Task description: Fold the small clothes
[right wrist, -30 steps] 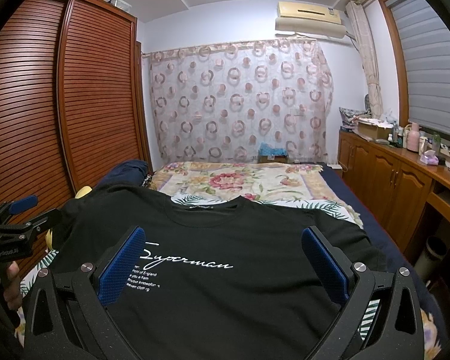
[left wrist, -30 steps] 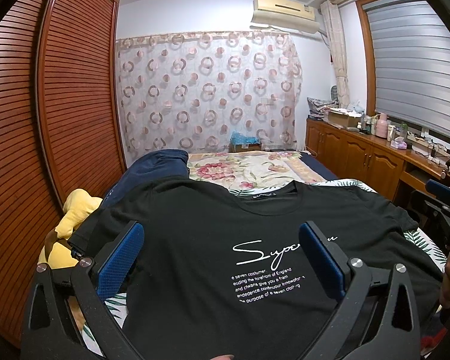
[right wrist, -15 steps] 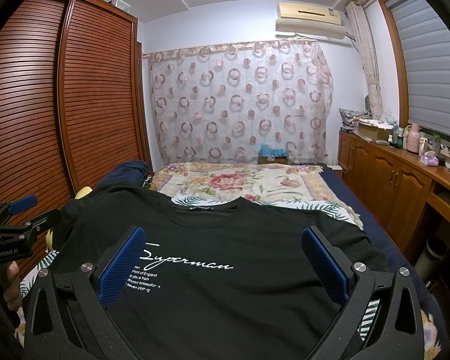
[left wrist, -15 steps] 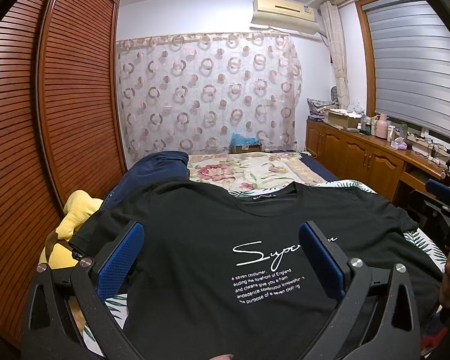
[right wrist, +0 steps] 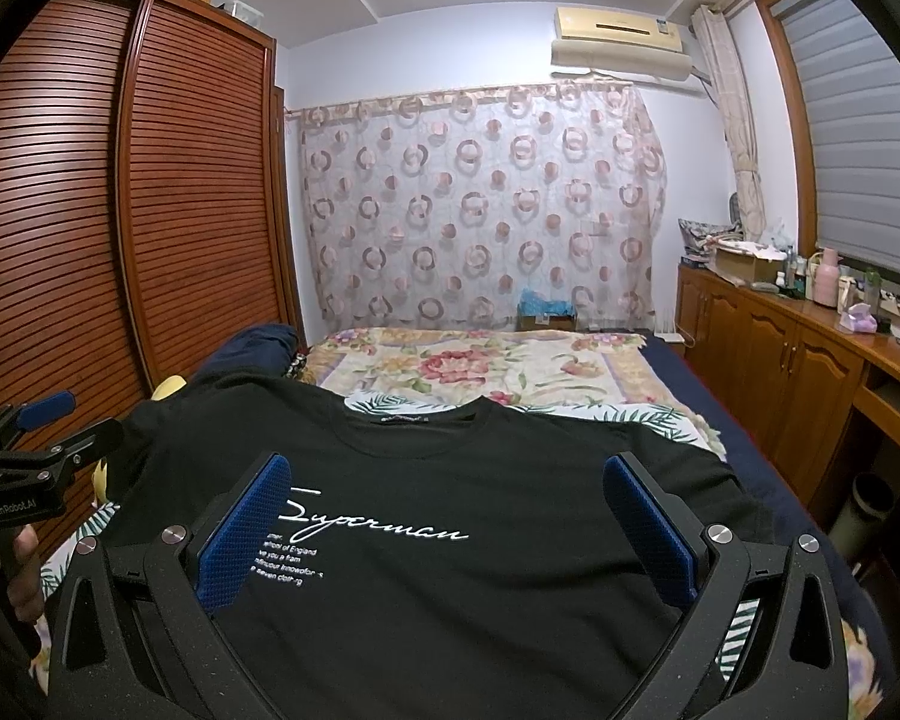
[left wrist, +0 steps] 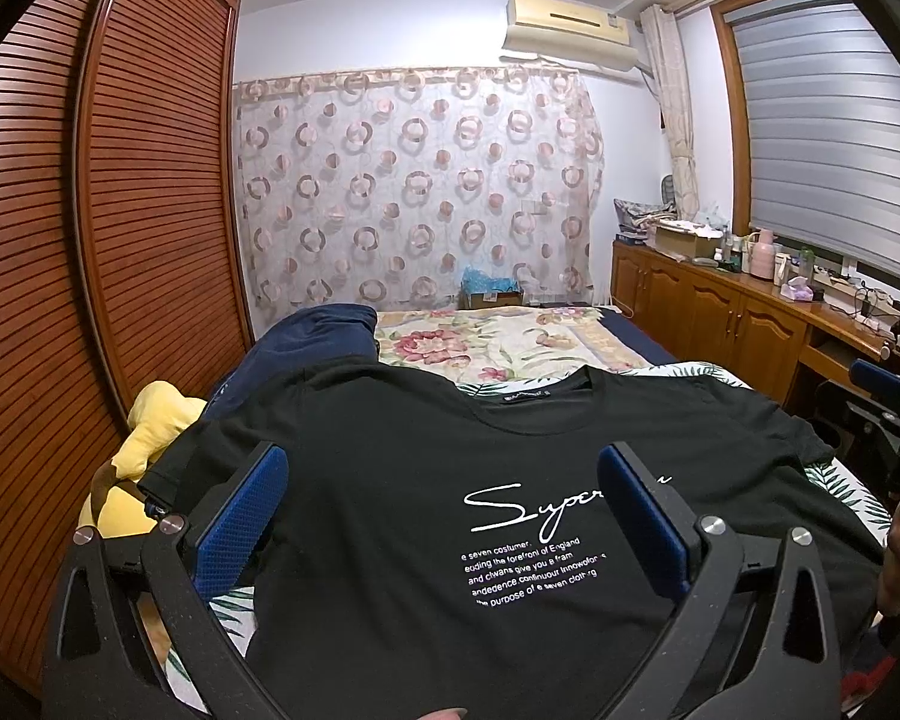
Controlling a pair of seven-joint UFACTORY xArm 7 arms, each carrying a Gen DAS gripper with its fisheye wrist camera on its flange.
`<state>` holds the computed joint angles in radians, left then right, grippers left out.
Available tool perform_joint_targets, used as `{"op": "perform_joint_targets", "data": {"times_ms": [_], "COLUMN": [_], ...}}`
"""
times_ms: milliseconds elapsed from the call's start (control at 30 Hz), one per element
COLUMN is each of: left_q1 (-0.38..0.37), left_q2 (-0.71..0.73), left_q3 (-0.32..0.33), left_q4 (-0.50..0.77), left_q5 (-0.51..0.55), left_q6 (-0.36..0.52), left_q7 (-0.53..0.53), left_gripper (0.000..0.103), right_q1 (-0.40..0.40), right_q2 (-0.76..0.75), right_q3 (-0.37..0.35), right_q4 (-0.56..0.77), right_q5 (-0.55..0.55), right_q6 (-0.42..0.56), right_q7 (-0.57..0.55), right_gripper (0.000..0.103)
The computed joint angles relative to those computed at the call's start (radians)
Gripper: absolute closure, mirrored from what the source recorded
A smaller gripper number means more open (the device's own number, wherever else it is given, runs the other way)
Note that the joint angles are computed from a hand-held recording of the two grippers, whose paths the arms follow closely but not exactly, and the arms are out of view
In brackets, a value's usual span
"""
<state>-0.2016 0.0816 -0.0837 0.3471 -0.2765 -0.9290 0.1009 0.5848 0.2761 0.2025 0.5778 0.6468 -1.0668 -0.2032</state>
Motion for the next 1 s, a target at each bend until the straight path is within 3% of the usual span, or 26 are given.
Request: {"op": "perform_joint_targets", "data": {"times_ms": [800,1000], "left_q1": [-0.002,0.006], "left_q2": [0.004,-0.045], "left_q3": [0.0,0.003], "left_q4": [0.0,-0.012], "left_q5": [-0.003,-0.01], "left_q6": [-0.006,0.054], "left_q7": [0.003,0.011], "left_gripper": [0.0,0.0], "right_q1": [-0.008,-0.021], "right_q2": [0.004,0.017], "right_q3": [-0.003,-0.011], "right_q4": [-0.003,0.011], "right_q5": [-0.033,-0.102], "right_q6": [0.005,0.04], "right_q7": [0.012,0.013], "right_gripper": [0.0,0.0]}}
